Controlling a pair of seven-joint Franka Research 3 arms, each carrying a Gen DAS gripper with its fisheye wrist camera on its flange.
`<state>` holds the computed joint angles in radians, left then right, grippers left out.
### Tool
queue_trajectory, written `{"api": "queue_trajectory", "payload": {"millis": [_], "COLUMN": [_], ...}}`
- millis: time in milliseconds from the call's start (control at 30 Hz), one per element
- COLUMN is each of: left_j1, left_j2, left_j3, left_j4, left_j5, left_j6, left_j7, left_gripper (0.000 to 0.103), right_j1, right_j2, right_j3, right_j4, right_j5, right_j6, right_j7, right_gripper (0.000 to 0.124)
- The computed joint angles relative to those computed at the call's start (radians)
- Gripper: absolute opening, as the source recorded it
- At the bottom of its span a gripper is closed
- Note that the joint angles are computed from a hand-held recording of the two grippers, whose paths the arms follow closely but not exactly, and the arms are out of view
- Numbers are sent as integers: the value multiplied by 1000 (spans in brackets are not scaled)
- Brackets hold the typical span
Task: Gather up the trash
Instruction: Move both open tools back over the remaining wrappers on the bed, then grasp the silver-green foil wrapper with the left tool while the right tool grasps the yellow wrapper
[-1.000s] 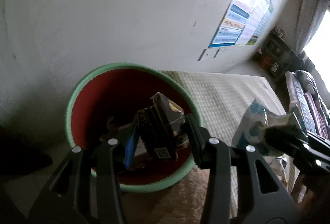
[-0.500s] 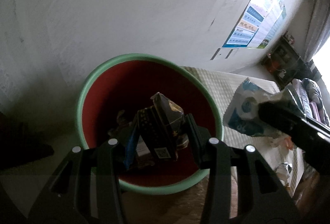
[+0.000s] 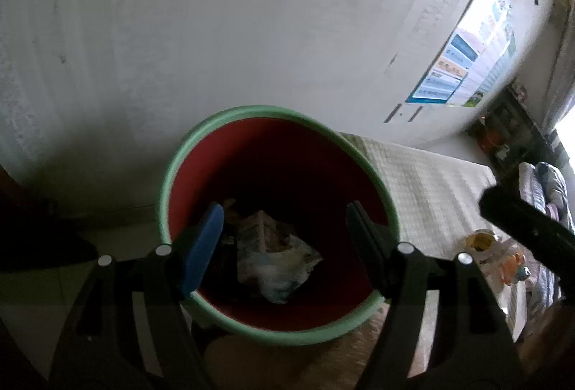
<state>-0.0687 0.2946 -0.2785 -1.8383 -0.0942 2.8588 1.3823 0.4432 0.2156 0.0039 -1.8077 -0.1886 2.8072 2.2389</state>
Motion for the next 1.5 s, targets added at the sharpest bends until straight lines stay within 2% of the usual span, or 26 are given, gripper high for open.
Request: {"api": "queue_trajectory", "payload": {"millis": [100, 233, 300, 400, 533, 700, 833, 900, 967, 1100, 1233, 1333, 1500], "left_j1": [5, -4, -15, -37, -78, -119, -173, -194, -215, -258, -315, -357, -408], "left_j2": [-7, -13, -17, -22, -8, -1, 11, 19, 38, 91, 169, 230, 311], "left_j3": [-22, -48, -59, -70, -79, -115, -121, -125, -134, -151, -153, -146, -131], "left_j4": [-3, 2, 3, 4, 33, 55, 76, 87, 114, 178, 272, 344, 436], "left_j5": [-16, -38, -47, -57, -57, -85, -58, -56, -54, -43, -13, 13, 51], "left_j6": [-3, -19, -26, -36, -75, -119, -151, -169, -199, -251, -328, -395, -506], "left_j7": [37, 99, 134, 178, 212, 305, 356, 375, 398, 458, 480, 477, 472], "left_gripper": [68, 68, 68, 68, 68, 68, 68, 68, 68, 68, 68, 68, 68], "right_j1": [8, -44, -86, -169, -247, -254, -239, -251, -272, -349, -447, -452, -439], "right_j2": [-95, -239, -332, -499, -679, -758, -768, -785, -814, -889, -992, -1023, -1009], "right_j3": [-23, -3, 15, 62, 110, 114, 83, 99, 125, 204, 300, 299, 276], "right_j4": [-124, -301, -401, -563, -751, -910, -975, -992, -1019, -1056, -1087, -1110, -1134], "right_j5": [-65, -146, -200, -261, -212, -40, 95, 126, 147, 170, 163, 176, 207], "right_j6": [15, -18, -65, -183, -263, -193, -104, -83, -53, -18, -49, -60, -17], "right_j7": [97, 225, 310, 453, 565, 562, 483, 466, 458, 481, 551, 567, 557], "right_gripper": [58, 58, 58, 58, 58, 58, 36, 35, 30, 29, 29, 29, 31]}}
